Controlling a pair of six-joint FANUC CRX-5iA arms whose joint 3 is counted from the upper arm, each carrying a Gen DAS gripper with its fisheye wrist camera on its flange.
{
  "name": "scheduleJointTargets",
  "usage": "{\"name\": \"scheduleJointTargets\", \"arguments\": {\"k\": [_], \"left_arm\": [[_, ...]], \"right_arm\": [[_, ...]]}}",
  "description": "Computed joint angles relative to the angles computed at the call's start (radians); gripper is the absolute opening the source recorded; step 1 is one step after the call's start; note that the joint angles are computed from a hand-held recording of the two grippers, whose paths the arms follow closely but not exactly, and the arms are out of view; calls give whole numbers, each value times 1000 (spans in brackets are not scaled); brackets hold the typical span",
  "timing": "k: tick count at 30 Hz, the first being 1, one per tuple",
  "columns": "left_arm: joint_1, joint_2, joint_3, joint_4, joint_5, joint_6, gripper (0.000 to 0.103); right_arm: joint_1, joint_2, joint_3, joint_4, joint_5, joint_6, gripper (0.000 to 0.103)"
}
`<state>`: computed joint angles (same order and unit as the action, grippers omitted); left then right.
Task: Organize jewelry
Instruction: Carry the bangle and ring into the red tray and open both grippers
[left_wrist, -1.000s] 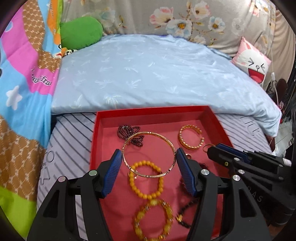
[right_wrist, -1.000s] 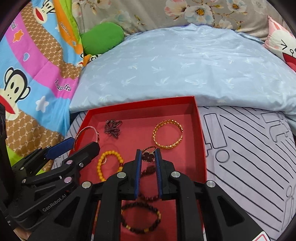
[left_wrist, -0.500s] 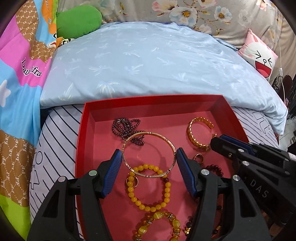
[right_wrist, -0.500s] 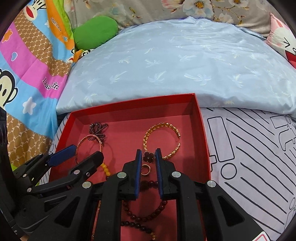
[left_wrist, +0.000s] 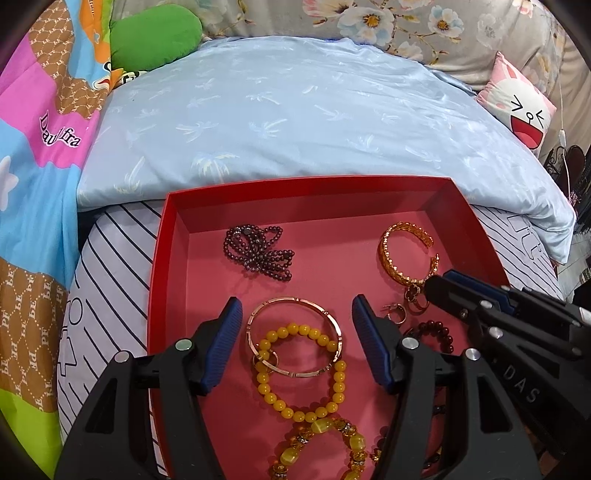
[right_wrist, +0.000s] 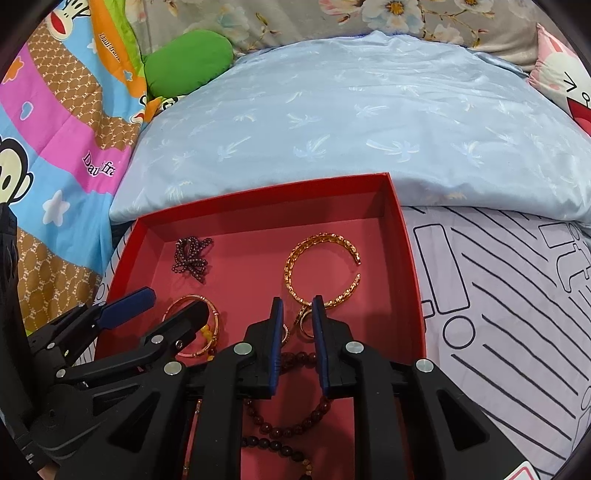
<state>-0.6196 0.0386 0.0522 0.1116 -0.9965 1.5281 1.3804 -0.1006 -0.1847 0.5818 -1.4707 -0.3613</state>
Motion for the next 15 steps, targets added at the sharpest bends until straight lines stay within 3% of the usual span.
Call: {"name": "scheduleJointTargets", "arguments": {"k": [15], "left_arm": [[-13, -20, -11, -44, 10, 20, 60]], "right_arm": [[25, -3, -17, 10, -1, -44, 20]]}}
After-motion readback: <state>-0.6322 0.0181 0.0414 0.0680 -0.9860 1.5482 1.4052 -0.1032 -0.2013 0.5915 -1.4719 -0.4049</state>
